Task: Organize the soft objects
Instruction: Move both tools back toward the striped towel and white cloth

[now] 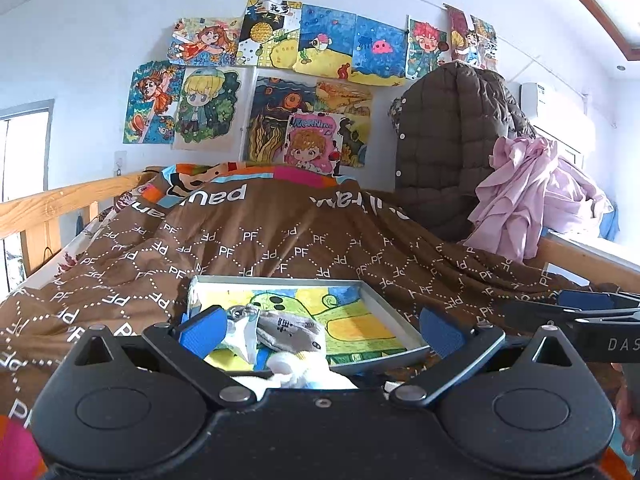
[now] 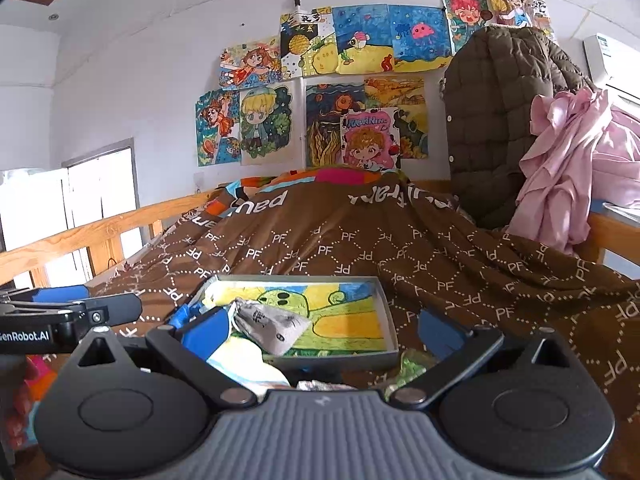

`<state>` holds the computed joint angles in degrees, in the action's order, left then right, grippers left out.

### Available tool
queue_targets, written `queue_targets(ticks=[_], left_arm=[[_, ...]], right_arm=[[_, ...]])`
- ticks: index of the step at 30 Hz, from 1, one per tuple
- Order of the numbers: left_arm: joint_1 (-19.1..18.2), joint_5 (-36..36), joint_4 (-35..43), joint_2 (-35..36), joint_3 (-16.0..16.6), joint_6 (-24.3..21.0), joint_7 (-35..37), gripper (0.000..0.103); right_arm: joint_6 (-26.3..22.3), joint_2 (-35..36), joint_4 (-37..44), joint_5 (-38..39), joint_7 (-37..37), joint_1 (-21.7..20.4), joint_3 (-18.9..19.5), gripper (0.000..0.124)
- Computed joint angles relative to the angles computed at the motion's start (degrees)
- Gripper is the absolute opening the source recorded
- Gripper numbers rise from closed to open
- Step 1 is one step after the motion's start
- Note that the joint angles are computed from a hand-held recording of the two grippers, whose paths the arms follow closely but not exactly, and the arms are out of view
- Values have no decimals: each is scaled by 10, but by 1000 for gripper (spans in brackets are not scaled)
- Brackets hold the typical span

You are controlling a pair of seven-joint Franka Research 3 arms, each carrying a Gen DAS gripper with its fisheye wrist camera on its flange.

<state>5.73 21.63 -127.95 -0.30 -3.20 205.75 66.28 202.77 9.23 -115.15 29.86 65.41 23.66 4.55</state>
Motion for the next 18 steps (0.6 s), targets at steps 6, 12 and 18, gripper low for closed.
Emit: queue_targets(ticks=[6, 12, 18], left_arm=[[-3, -22, -43, -18, -4, 18, 26, 102], [1, 51, -56, -21, 10, 13, -29, 102], [6, 84, -67, -22, 12, 5, -44, 102]], right_arm=[[8, -14, -37, 24, -43, 16, -2, 103], [22, -19, -64, 52, -75, 24, 3, 103], [7, -23, -82, 41, -59, 17, 8, 103]])
